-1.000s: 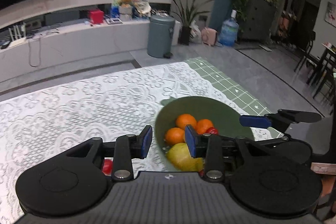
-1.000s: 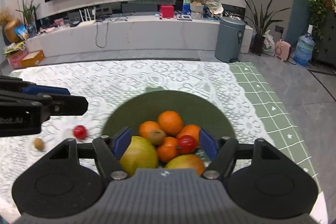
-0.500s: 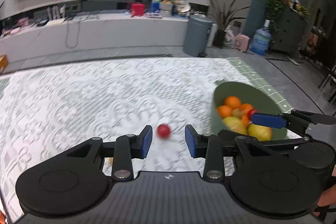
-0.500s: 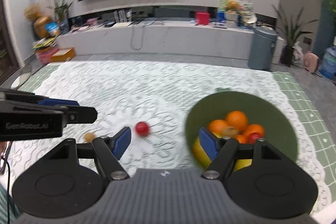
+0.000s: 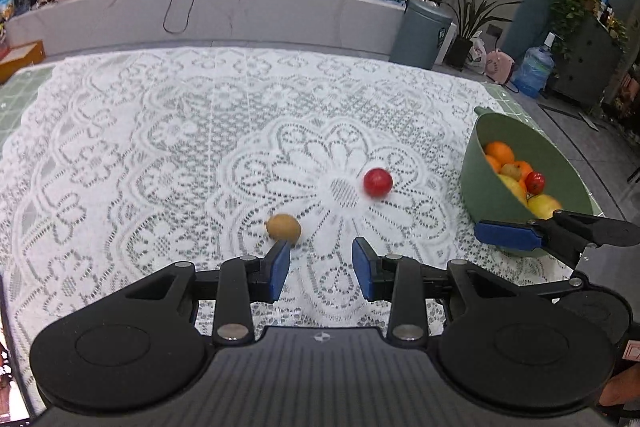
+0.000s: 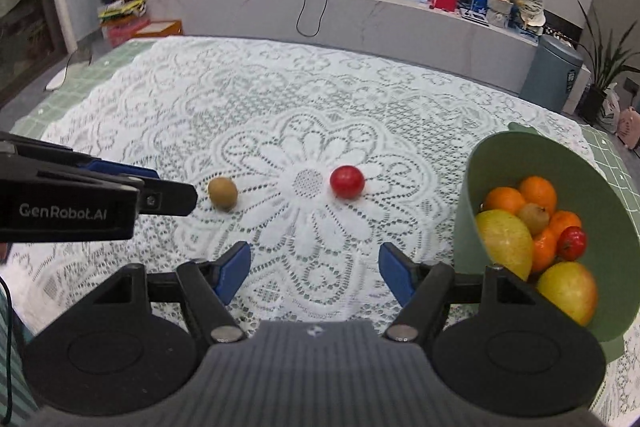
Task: Organize fruits
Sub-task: 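Close the left gripper on the last kiwi while the right gripper grasps the last red tomato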
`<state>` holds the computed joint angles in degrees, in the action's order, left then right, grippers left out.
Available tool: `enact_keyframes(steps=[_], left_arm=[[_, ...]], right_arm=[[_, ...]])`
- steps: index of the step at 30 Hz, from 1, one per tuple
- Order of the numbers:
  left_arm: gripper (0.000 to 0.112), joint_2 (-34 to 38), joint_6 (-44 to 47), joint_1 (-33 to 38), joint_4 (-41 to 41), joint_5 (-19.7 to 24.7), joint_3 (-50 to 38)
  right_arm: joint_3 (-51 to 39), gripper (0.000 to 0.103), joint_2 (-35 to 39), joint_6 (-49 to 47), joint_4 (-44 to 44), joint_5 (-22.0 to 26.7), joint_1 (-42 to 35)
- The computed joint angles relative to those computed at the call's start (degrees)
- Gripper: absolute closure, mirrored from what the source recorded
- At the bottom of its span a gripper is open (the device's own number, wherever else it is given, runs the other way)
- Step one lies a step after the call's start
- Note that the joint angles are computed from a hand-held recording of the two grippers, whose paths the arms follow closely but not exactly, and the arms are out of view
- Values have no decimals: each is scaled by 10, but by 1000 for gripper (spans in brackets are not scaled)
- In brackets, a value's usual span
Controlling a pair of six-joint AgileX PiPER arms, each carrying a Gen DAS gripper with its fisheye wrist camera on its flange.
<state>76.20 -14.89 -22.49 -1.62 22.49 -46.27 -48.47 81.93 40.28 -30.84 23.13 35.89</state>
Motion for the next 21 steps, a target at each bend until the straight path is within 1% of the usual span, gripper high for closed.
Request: enact_keyframes(steps=[2,4,5,10,12,17,21], left_arm=[[71,5,46,8,-43,-9,5],[71,12,92,18,-88,-13,6],[71,19,96,20,-93,-14,5],[71,42,104,27,-95,-26,-3],[71,51,92,28,-79,-35,-4],[71,82,62,31,-48,-35,-17],[71,103,47,30,-27,-48,-23]], right_arm=[[-5,47,11,-8,1,1,0],[-10,51,22,-25,10,-3,-4],[-12,53,27,-31,11,-6,-7],[-24,55,47,-59,20,-16,-16],[-30,55,59,-66,20,-24,-23],[-44,57,88,-96,27,-54,-40],[-64,58,118,-123,41,-69,-51]])
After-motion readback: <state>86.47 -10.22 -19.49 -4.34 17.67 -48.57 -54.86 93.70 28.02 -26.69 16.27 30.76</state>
